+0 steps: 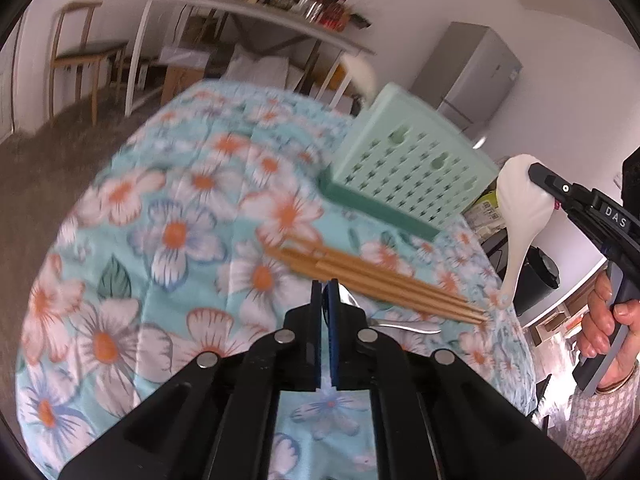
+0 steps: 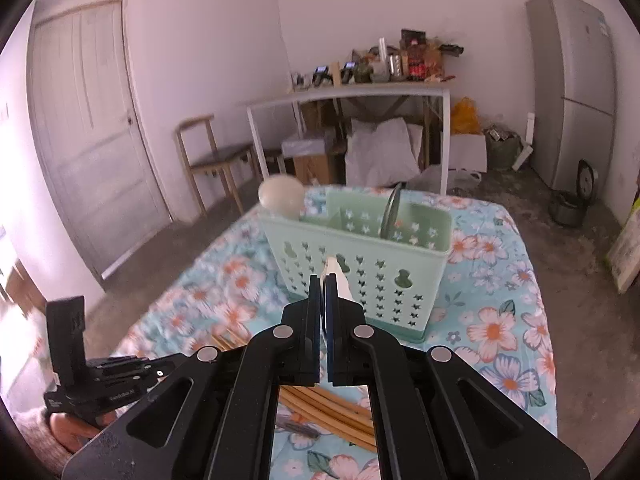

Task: Organize utensils
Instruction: 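Lift the white spoon with the right gripper toward the holder while the left gripper carries the knife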

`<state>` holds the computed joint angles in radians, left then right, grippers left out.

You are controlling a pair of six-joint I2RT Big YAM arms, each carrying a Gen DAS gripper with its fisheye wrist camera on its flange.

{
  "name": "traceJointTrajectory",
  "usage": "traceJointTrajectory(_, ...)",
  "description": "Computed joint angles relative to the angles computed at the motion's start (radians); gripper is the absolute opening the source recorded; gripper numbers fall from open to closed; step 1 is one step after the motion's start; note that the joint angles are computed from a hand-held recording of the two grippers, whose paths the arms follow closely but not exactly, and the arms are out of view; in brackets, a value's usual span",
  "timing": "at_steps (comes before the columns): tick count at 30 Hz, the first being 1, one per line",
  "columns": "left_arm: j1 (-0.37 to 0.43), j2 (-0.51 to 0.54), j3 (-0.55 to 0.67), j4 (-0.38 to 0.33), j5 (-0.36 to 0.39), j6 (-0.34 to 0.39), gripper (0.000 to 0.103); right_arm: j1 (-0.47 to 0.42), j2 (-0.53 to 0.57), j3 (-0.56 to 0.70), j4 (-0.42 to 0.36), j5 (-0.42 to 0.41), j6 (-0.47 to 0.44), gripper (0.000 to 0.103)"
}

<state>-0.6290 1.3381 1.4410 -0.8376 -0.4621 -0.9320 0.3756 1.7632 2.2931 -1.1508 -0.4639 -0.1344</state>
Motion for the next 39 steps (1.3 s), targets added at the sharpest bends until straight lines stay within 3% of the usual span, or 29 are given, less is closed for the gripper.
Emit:
traceJointTrajectory(8,-0.027,0.006,0.079,-0.011,-0.07,0.09,0.002,-0.054,-0.042,-0.053,0.084,-0.147,0.125,0.001)
traceJointTrajectory(26,-0.067,-0.008,0.219,-0.055,-0.248,0.198,0.003,-0.12,-0.128,-0.171,0.259,-0.302,0.281,0.001)
traceJointTrajectory(39,-0.038,0.067,0.437,-0.045,-0.331,0.416,0.003,-0.152,-0.134,-0.178,0.371,-0.373,0.369,0.001)
